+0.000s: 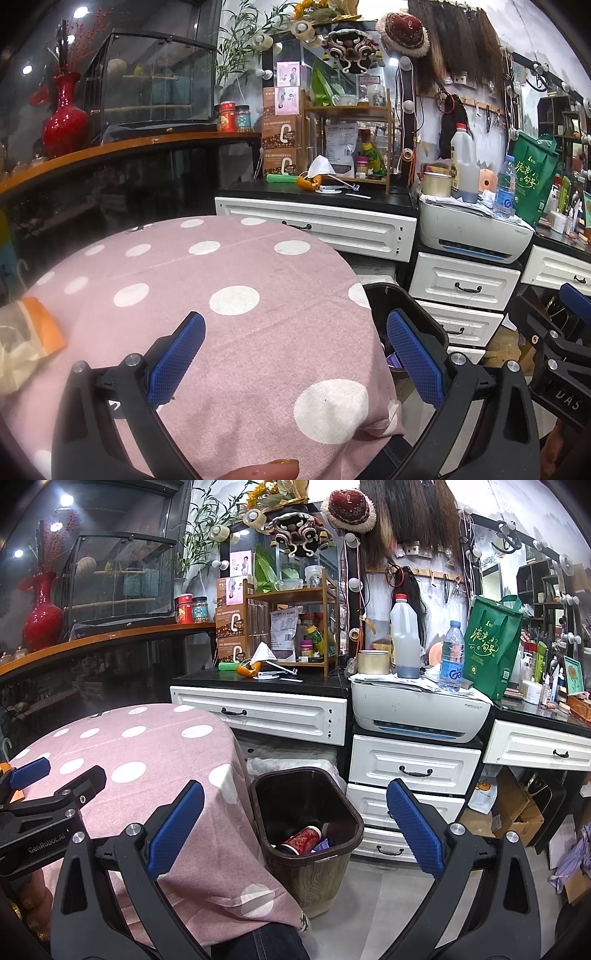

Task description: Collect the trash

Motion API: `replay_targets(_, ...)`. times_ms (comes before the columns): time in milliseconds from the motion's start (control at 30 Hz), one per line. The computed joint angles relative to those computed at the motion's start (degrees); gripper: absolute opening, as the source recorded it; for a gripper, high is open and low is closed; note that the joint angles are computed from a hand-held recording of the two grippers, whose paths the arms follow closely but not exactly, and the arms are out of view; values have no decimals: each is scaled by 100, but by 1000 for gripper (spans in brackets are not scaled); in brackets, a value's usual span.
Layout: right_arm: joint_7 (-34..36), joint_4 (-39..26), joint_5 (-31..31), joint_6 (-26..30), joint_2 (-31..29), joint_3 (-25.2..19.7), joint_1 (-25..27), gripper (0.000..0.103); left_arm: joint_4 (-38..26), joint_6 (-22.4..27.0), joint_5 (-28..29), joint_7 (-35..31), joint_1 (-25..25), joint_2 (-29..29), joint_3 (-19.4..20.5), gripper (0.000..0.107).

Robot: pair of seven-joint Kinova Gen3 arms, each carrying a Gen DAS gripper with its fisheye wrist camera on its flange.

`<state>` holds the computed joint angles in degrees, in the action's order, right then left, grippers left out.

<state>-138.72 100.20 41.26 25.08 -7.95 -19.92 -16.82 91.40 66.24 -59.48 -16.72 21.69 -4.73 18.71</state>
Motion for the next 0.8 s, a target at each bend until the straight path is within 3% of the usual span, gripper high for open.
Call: replay_targets(800,74,-31,-67,26,9,28,-23,97,23,-6,-30,20,-29,-20,24,98)
